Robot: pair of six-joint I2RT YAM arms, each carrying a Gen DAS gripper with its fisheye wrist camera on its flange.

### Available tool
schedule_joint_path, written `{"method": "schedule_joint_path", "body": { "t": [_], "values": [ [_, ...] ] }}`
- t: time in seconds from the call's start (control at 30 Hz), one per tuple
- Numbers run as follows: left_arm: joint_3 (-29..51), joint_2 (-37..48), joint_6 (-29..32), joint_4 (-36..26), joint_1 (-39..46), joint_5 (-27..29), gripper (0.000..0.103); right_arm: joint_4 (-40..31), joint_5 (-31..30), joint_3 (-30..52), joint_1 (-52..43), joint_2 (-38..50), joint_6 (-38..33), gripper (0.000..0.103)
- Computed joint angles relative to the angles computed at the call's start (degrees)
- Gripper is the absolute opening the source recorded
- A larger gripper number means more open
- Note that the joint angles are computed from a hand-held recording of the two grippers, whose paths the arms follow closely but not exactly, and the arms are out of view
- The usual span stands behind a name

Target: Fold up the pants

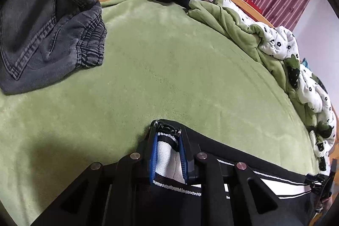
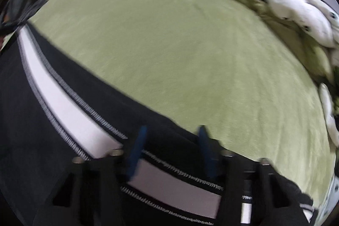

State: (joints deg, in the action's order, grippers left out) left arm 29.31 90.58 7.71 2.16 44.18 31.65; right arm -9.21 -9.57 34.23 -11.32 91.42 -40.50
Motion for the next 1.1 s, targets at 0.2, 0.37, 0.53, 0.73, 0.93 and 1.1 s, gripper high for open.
{"method": "schedule_joint_path", "body": {
  "t": [0.2, 0.37, 0.53, 0.73, 0.93, 1.1],
  "values": [
    [-0.53, -0.72, -0.83, 0.47, 0.96, 2.24, 0.018, 1.21, -0.21, -2.49, -0.03, -4.42, -2.62, 0.003],
    [-2.25, -0.92, -2.35, 3.73, -2.69, -3.91, 0.018, 8.76, -3.92, -4.95, -2.30, -2.32, 1.68, 0.003],
    [-2.77, -2.63, -2.27, 3.36, -2.98, -4.88, 0.020, 20.57, -3.55, -10.78, -2.47, -1.24, 9.55, 0.006],
    [-2.33, -4.05, -0.71, -1.24, 0.67, 0.16, 0.036, 15.03, -5.51, -12.11, -13.50, -13.87, 15.24, 0.050],
    [-6.88, -12.30, -0.47, -1.84, -0.11, 0.51, 0.049, 18.65, 1.87, -7.77, -21.24, -0.42, 17.51, 0.047],
    [-9.79, -24.88, -0.68, -8.69, -1.50, -0.15, 0.051, 22.81, 6.69, -7.90, -17.60, 0.74, 22.41, 0.048]
  ]
}}
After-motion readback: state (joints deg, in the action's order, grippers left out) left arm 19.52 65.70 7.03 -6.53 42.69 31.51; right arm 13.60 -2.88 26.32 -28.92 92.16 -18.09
